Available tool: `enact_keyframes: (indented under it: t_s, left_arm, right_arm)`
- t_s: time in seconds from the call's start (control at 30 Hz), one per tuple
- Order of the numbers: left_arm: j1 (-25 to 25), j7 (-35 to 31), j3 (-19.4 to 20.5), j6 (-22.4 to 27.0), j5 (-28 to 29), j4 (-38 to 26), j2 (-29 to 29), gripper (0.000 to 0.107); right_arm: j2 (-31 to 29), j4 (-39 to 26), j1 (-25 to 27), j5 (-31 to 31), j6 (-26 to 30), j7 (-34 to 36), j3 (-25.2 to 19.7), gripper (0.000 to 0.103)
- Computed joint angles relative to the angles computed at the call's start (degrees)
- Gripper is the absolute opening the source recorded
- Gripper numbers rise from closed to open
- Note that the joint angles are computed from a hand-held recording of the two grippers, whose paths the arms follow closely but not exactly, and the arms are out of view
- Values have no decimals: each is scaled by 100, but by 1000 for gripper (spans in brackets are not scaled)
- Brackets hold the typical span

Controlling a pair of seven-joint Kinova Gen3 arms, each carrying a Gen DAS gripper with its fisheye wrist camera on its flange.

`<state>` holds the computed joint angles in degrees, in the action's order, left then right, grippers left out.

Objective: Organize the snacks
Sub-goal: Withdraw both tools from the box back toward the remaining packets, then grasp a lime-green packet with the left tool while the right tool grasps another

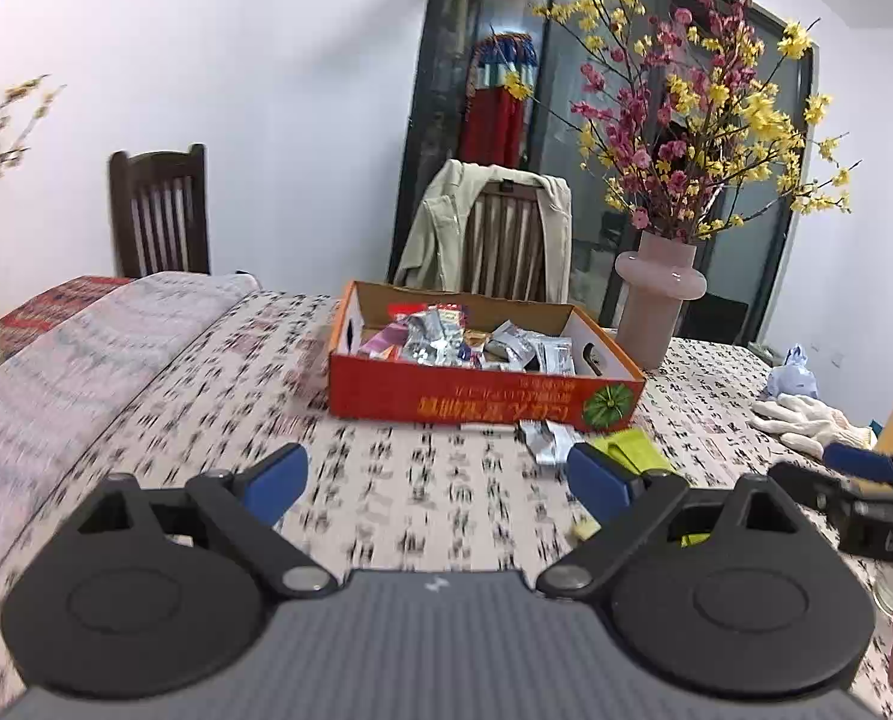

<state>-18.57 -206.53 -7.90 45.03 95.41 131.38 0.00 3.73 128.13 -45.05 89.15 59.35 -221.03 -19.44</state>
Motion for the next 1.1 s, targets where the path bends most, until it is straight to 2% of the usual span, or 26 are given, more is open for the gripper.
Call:
enact_keyframes:
  t_s: [0.07, 0.23, 0.4, 0.5, 0.63, 0.77, 0.87, 1.1]
  left_arm:
    - [-131, -94, -136, 112, -58, 332, -210, 97]
    - [-295, -244, -156, -91, -133, 909, -415, 96]
    - [-399, -103, -178, -115, -482, 1147, -595, 96]
    - [-495, 15, -257, 77, -655, 1237, -728, 96]
    - [-546, -227, -223, 149, -607, 1380, -855, 96]
    - [-522, -338, -110, 81, -526, 1409, -826, 96]
    - [-497, -444, -74, 61, -447, 1394, -703, 96]
    - [-356, -926, 13, -22, -71, 1333, -282, 96]
  right_arm:
    - [-18, 230, -304, -149, 401, -248, -252, 91]
    - [151, 712, -1161, -524, 1222, -941, -740, 93]
    - [302, 831, -1924, -1120, 1666, -1249, -1004, 93]
    - [339, 844, -2301, -1408, 2000, -1402, -1074, 93]
    - [358, 906, -2674, -1781, 2390, -1664, -1141, 94]
    - [328, 1051, -2788, -1958, 2416, -2046, -1123, 94]
    - [321, 1068, -2708, -2003, 2298, -2070, -1055, 94]
    - [306, 1173, -2284, -1578, 1776, -2079, -817, 94]
